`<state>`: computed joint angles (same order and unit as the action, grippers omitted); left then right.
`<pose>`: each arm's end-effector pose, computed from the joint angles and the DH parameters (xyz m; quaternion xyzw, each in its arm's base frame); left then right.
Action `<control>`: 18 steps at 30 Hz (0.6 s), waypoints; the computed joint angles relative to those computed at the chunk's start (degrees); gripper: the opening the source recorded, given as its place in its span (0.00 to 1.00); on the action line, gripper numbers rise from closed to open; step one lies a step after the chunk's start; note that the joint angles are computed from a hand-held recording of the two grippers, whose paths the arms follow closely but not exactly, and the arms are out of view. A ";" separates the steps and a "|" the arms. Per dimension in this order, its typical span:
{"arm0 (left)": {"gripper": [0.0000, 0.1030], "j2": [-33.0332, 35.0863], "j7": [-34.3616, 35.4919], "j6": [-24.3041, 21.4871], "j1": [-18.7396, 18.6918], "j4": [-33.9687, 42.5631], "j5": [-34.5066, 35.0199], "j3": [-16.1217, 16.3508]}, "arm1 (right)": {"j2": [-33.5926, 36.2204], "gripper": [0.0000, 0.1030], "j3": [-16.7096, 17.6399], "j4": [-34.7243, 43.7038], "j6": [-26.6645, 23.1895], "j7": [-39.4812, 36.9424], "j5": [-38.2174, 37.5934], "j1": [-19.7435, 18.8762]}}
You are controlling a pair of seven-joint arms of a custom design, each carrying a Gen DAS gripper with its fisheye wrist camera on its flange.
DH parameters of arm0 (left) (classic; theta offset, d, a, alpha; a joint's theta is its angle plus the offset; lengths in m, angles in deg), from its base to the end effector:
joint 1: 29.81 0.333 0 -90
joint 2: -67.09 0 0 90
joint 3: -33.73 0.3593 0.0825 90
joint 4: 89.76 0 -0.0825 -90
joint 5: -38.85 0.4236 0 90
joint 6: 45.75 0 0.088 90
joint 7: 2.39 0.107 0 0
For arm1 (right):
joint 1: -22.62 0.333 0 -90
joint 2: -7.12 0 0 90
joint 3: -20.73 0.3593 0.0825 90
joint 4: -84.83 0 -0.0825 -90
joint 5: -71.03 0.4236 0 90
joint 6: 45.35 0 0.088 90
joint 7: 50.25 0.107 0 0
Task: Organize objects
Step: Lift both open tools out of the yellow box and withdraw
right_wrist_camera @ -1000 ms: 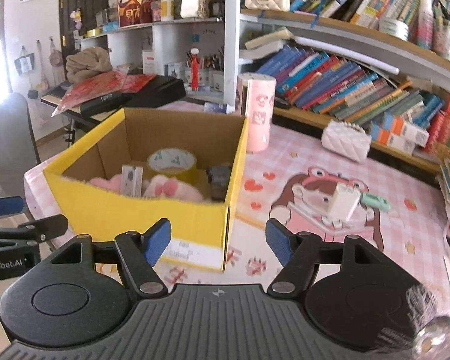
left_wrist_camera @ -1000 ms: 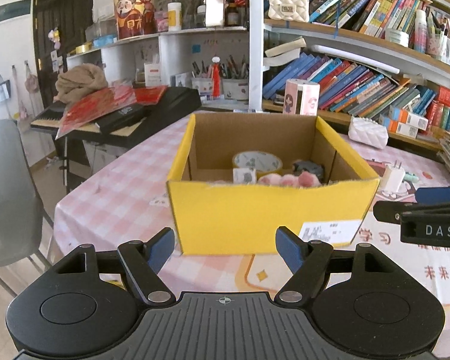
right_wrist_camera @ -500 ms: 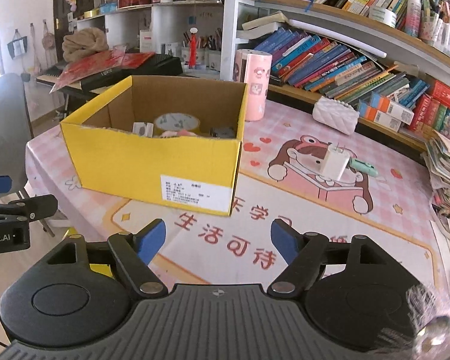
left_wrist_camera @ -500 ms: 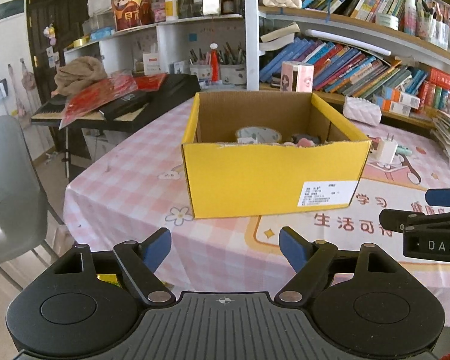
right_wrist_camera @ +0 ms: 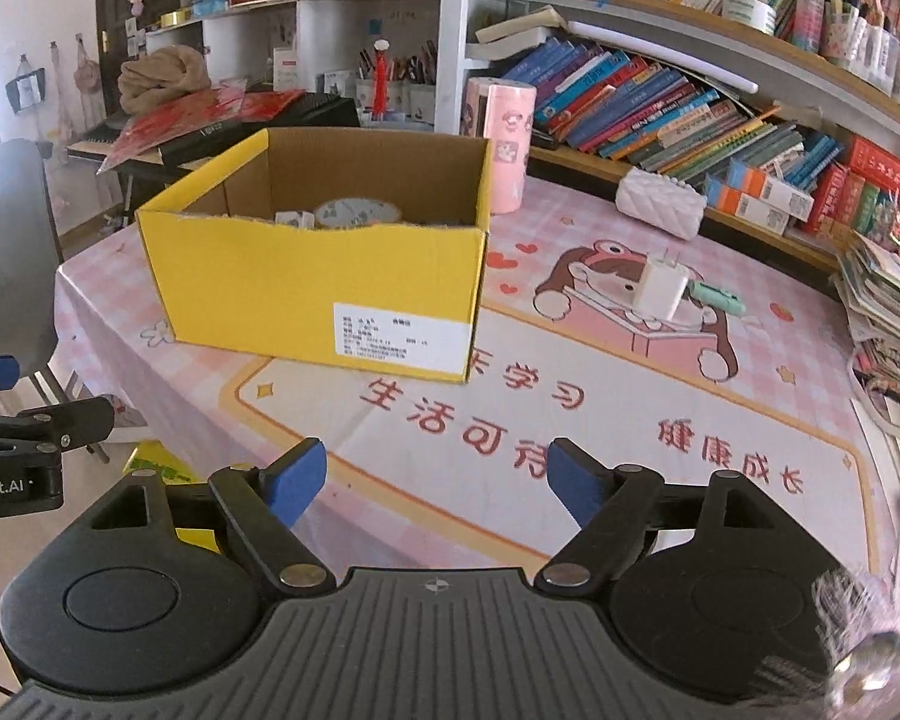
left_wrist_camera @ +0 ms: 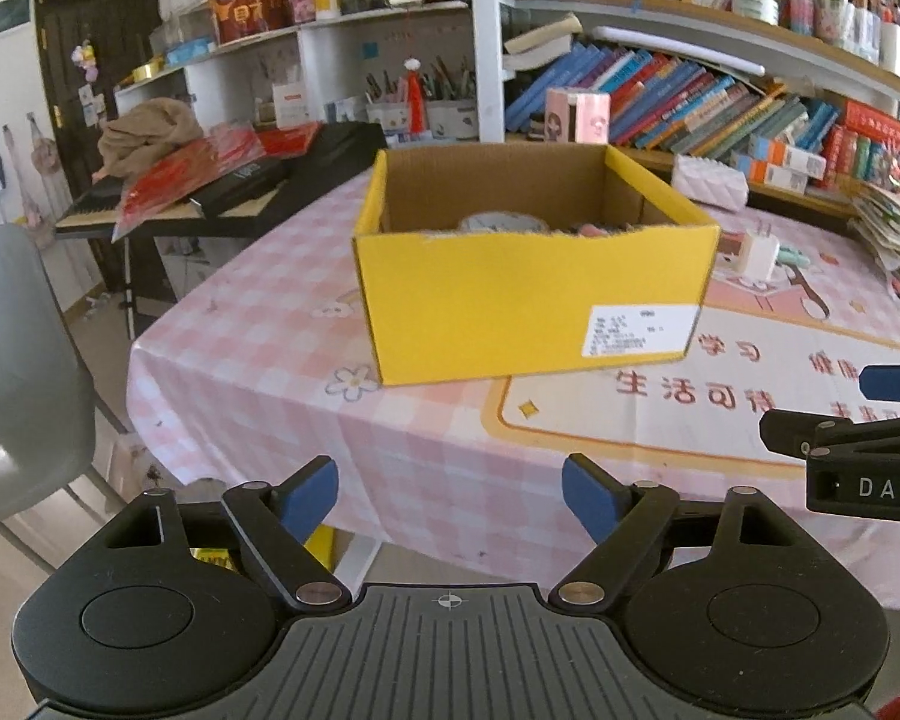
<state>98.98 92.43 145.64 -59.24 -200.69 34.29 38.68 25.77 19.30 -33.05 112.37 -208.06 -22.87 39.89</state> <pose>0.6554 -0.2978 0.3034 -0.4803 0.7739 -0.3320 0.2451 0.5980 0.2126 0.2981 -0.5767 0.7020 -0.3373 0.2467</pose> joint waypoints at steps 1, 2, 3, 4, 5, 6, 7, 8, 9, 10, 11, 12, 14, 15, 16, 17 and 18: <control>0.83 -0.06 0.23 -0.26 0.70 -0.04 0.46 -0.86 | -0.17 0.80 0.04 -0.36 -0.21 -0.11 0.49 0.03; 0.83 -0.14 0.36 -0.35 1.24 -0.19 0.84 -1.55 | -0.38 0.80 0.05 -0.76 -0.44 -0.23 1.03 0.06; 0.83 -0.18 0.53 -0.49 1.96 -0.24 1.34 -2.42 | -0.60 0.80 0.05 -1.19 -0.68 -0.35 1.61 0.10; 0.83 -0.19 0.72 -0.69 2.88 -0.22 1.95 -3.50 | -0.85 0.80 0.02 -1.66 -0.90 -0.33 2.07 0.15; 0.83 -0.20 0.87 -0.87 3.76 -0.23 2.54 -4.53 | -1.10 0.80 0.02 -2.15 -1.24 -0.27 2.56 0.24; 0.83 -0.10 1.11 -1.21 4.89 -0.08 3.33 -5.89 | -1.39 0.80 0.00 -2.67 -1.64 -0.19 3.03 0.32; 0.83 0.01 1.30 -1.56 5.82 0.14 4.04 -6.98 | -1.67 0.81 -0.03 -3.17 -2.04 0.01 3.38 0.39; 0.83 0.18 1.53 -1.91 6.87 0.43 4.81 -8.16 | -1.93 0.81 -0.04 -3.60 -2.41 0.07 3.86 0.42; 0.83 0.37 1.71 -2.14 7.66 0.70 5.49 -9.20 | -2.21 0.81 -0.06 -4.05 -2.90 0.03 4.51 0.44; 0.83 0.64 1.92 -2.39 8.49 1.10 6.20 -10.36 | -2.52 0.81 -0.06 -4.50 -3.41 0.06 5.01 0.51; 0.83 0.92 2.14 -2.55 9.31 1.44 6.87 -11.43 | -2.80 0.81 -0.10 -4.94 -3.84 0.23 5.32 0.53; 0.83 1.24 2.47 -2.84 10.22 1.89 7.63 -12.66 | -3.17 0.82 -0.14 -5.46 -4.39 0.50 5.64 0.55; 0.83 2.04 3.35 -3.62 12.02 2.93 9.19 -15.23 | -3.82 0.82 -0.19 -6.41 -5.41 1.15 6.20 0.46; 0.83 2.52 3.95 -4.11 12.97 3.52 10.01 -16.65 | -4.21 0.82 -0.22 -7.00 -5.92 1.52 6.57 0.36; 0.83 2.85 4.37 -4.49 13.49 3.95 10.55 -17.59 | -4.50 0.82 -0.18 -7.48 -6.41 1.76 7.03 0.26; 0.83 3.22 4.82 -4.85 13.99 4.41 11.03 -18.51 | -4.85 0.82 -0.19 -8.02 -6.82 1.95 7.52 0.10; 0.83 3.68 5.35 -5.24 14.54 5.00 11.51 -19.50 | -5.20 0.82 -0.18 -8.57 -7.25 2.22 7.98 -0.04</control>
